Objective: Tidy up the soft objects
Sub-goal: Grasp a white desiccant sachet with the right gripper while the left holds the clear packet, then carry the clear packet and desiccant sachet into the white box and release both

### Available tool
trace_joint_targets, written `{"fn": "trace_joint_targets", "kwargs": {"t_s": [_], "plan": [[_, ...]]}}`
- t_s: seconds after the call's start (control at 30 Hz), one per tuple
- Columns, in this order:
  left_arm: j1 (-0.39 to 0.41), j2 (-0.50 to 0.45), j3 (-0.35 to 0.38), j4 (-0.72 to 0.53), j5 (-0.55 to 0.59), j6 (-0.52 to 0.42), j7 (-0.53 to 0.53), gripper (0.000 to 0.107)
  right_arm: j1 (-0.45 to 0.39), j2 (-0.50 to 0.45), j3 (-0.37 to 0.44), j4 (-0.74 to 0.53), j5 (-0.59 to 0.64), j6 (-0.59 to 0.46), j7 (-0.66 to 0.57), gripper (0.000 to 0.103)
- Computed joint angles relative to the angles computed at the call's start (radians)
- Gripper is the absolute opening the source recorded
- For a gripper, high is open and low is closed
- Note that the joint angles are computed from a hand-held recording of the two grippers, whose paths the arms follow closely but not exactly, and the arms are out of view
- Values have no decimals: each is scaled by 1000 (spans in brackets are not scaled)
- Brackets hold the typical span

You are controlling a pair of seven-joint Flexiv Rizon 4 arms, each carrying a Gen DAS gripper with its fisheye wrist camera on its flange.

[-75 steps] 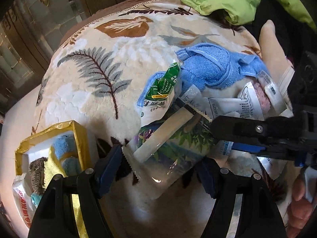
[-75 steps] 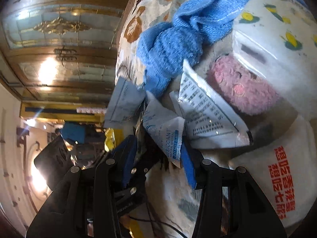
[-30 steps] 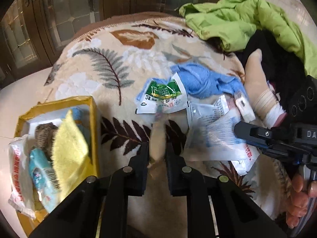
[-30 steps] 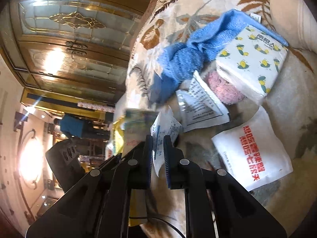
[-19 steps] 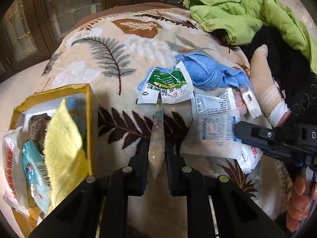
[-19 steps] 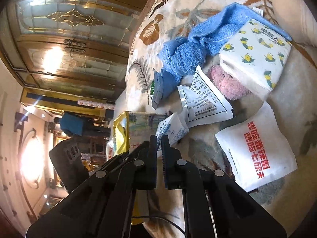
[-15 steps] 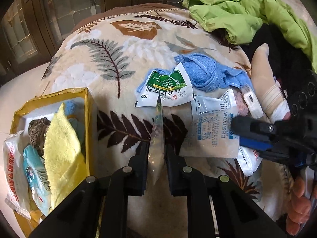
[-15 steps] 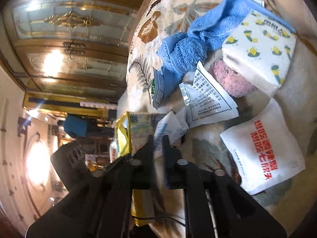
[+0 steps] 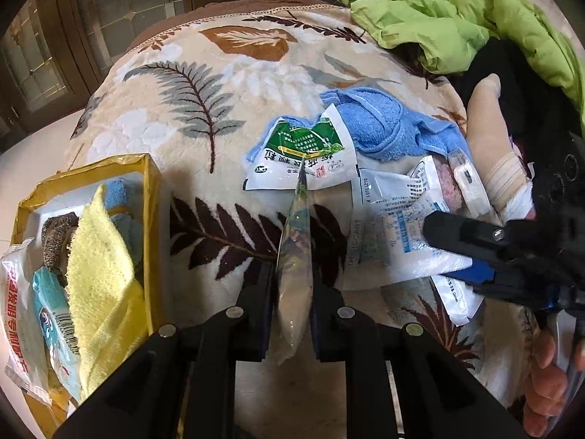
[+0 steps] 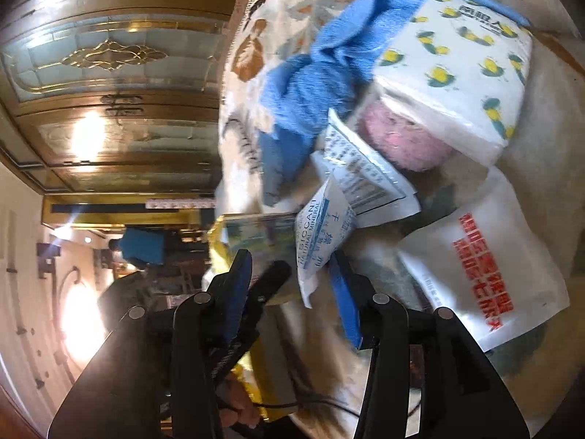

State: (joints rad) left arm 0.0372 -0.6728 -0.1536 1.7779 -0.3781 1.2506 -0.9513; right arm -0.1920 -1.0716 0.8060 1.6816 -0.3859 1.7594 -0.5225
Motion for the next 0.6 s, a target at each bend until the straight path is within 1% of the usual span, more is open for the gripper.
{"fn": "trace_joint_targets", "kwargs": {"t_s": [0.03, 0.07, 0.1, 0.27, 0.33, 0.43, 0.5, 0.6], "plan": [[-2, 0, 2, 0, 2, 4, -3, 16, 24, 27, -39, 4, 5, -9, 2, 44], [-3, -1, 3, 0, 2, 6, -6, 16, 64, 68, -96, 9, 33, -15, -14, 31], [0, 0, 0, 1, -1, 10, -7, 15, 79, 81, -120, 14, 21, -11, -6, 16], [25, 11, -32, 23, -25, 49, 10, 13, 138, 144, -192, 15, 50, -37, -49, 15], [36, 16, -45, 30, -40, 57, 12, 13, 126, 143, -175, 13, 57, -38, -77, 14], [33, 19, -39, 33, -38, 64, 12, 12, 116, 144, -162, 22, 70, -24, -105, 14], [28, 18, -32, 32, -36, 59, 5, 12, 122, 157, -169, 34, 78, -13, -113, 14], [33, 22, -43, 43, -40, 65, 12, 12, 116, 162, -163, 45, 80, -5, -118, 14]]}}
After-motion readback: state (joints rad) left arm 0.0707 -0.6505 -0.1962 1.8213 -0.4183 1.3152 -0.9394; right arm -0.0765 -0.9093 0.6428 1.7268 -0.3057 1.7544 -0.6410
